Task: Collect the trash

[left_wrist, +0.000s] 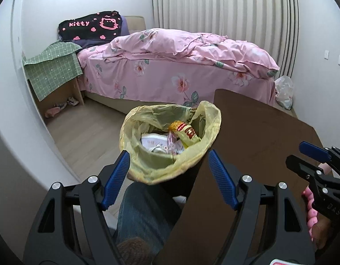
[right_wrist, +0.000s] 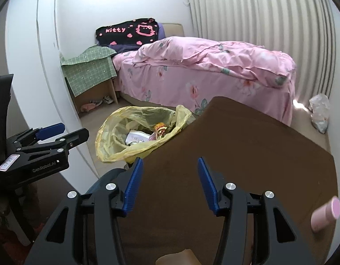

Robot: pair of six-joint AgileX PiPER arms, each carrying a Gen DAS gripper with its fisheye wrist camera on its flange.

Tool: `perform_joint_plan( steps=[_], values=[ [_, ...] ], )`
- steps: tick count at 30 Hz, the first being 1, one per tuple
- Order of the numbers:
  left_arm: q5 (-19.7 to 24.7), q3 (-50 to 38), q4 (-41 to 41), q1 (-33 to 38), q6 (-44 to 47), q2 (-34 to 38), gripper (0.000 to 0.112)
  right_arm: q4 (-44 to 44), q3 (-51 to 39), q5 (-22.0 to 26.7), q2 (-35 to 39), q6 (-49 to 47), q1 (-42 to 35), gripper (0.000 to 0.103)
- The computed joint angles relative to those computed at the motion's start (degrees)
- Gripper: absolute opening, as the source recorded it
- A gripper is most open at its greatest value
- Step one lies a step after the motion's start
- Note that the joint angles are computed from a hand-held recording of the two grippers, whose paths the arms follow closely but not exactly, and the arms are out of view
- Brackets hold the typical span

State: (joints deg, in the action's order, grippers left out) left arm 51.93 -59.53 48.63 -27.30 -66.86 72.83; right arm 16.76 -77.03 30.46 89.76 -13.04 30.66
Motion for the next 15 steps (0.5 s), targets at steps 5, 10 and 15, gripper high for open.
perform_joint_plan(
  steps=[5, 10, 15],
  values=[
    [3.8, 1.1, 2.6, -3.7, -3.2, -2.3, 0.07, -5.7, 4.3, -1.8, -3.4, 6.0, 1.6, 0.049],
    [3.6, 1.3, 2.5, -3.8, -2.8, -3.1, 0.07, -4.7, 5.2, -2.2, -4.5, 6.1, 1.5, 0.049],
    [2.7, 1.4, 1.6, -3.6, -1.7, -3.3, 0.07, -6.9, 5.3, -2.6, -4.9, 8.0, 2.2, 0.049]
  ],
)
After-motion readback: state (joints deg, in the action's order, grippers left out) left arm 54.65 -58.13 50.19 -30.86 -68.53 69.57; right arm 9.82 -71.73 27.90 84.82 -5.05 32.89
